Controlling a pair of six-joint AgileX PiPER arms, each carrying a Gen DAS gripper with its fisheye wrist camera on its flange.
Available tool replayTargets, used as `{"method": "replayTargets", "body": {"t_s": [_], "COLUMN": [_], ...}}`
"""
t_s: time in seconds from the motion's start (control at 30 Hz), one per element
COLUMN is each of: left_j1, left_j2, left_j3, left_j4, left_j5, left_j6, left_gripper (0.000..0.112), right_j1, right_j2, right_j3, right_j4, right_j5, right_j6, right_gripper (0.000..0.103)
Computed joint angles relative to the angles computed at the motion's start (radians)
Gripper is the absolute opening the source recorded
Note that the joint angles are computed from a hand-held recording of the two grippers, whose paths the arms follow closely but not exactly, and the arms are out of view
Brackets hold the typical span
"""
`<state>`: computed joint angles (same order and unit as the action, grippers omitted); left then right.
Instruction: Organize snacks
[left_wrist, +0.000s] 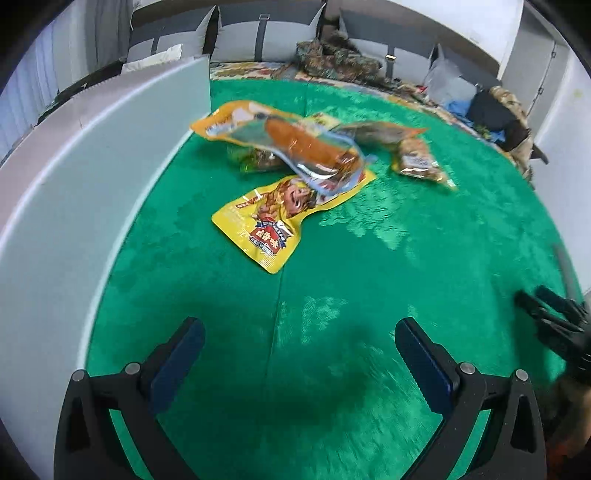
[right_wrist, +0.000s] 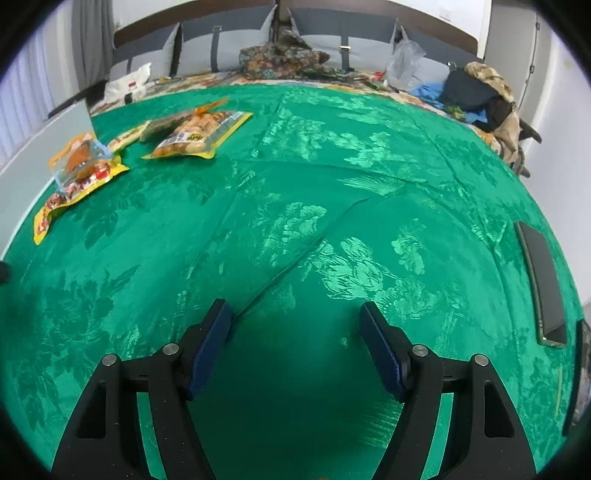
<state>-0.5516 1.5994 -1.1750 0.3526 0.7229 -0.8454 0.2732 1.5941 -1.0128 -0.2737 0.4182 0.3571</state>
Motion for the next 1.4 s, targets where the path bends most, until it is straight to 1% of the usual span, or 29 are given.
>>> {"method": "replayTargets", "body": {"t_s": [0.07, 0.13, 0.17, 0.23, 0.27, 0.4, 1.4], "left_j1": [-0.002, 0.007, 0.012, -0.006, -0.011, -0.014, -0.014], "left_j2": [0.028, 0.054, 0.067, 0.073, 0.079, 0.067, 0.074], "left_j3": [-0.004, -0.009, -0.018, -0.004, -0.006, 0.025, 0.021], "left_j4": [0.038, 0.053, 0.055, 0.13, 0.144, 0.18, 0.185], "left_j5": [-0.006, -0.018, -0.024, -0.034, -0.03, -0.065, -0.067], "left_j6": [-0.026, -0.025, -0.02, -0.068, -0.067, -0.085, -0.091], "left_gripper": [0.102, 0.102, 0.102, 0.102, 0.102, 0.102, 0.103], "right_j1": [-0.03, -0.035, -0.026, -0.023, -0.023, -0.023, -0.025], "right_j2": [0.003, 0.013, 0.011, 0.013, 0.01, 0.014, 0.016], "right_j3": [0.014, 0.002, 0.003, 0.004, 0.008, 0.005, 0.005], "right_j4": [0.09, 0.108, 0.092, 0.082, 0.084, 0.066, 0.065], "right_j5": [-0.036, -0.035, -0.031, -0.031, -0.033, -0.032, -0.034], "right_j6": [-0.078, -0.093, -0.074, -0.064, -0.066, -0.049, -0.049], "right_gripper": [0.079, 0.081, 0.082, 0.083, 0.083, 0.083, 0.083]}}
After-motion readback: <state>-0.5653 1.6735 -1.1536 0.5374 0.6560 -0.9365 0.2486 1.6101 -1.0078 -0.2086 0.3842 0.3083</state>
